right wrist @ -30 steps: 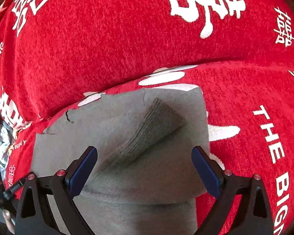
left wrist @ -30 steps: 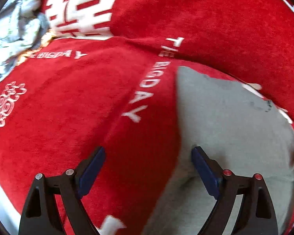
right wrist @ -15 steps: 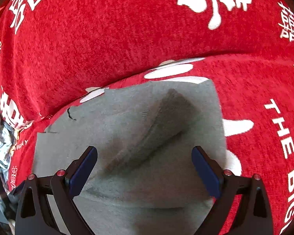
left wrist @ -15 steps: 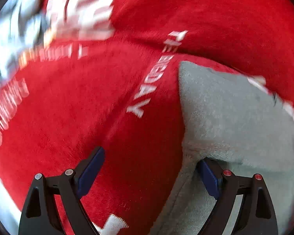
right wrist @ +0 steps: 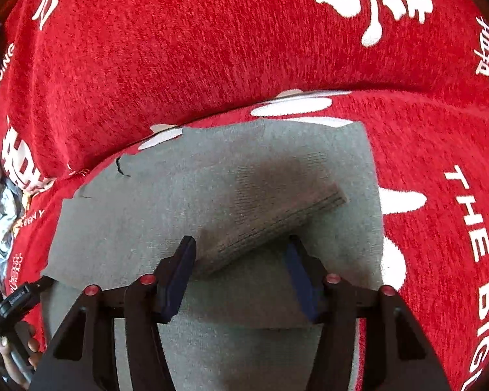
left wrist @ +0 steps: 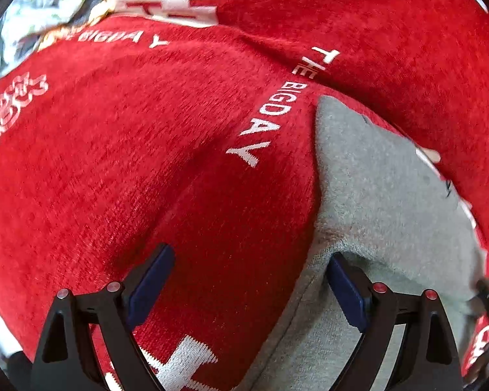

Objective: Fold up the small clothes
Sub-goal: 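Fold the held sleeve across the sweater body and release with the left gripper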

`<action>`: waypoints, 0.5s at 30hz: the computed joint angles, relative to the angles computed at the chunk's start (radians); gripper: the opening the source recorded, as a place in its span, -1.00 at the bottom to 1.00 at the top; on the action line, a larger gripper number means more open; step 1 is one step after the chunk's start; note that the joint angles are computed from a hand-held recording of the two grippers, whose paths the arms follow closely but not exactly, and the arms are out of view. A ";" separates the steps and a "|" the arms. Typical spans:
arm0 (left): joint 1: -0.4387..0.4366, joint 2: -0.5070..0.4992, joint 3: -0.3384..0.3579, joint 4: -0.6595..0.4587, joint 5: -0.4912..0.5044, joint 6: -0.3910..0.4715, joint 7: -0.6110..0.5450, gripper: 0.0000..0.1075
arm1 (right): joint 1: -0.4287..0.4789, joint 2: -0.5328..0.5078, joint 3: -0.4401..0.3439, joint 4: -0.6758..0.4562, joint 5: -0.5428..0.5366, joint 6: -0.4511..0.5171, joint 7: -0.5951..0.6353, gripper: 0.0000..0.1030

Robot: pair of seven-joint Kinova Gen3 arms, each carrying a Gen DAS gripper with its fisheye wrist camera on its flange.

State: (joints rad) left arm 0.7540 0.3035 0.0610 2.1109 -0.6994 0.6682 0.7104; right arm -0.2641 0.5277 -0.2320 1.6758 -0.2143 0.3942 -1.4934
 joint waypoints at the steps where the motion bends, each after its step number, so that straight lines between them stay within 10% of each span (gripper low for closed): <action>1: 0.005 -0.008 -0.011 0.017 -0.013 -0.020 0.032 0.72 | -0.029 -0.007 0.029 0.005 0.021 0.008 -0.024 -0.27; 8: -0.004 -0.023 0.003 0.024 -0.016 -0.027 0.046 0.72 | -0.001 -0.087 0.049 0.109 0.008 -0.034 -0.047 -0.24; 15: -0.008 -0.039 0.006 0.044 -0.028 -0.046 0.091 0.72 | -0.033 -0.095 0.041 0.083 0.089 -0.087 -0.081 0.40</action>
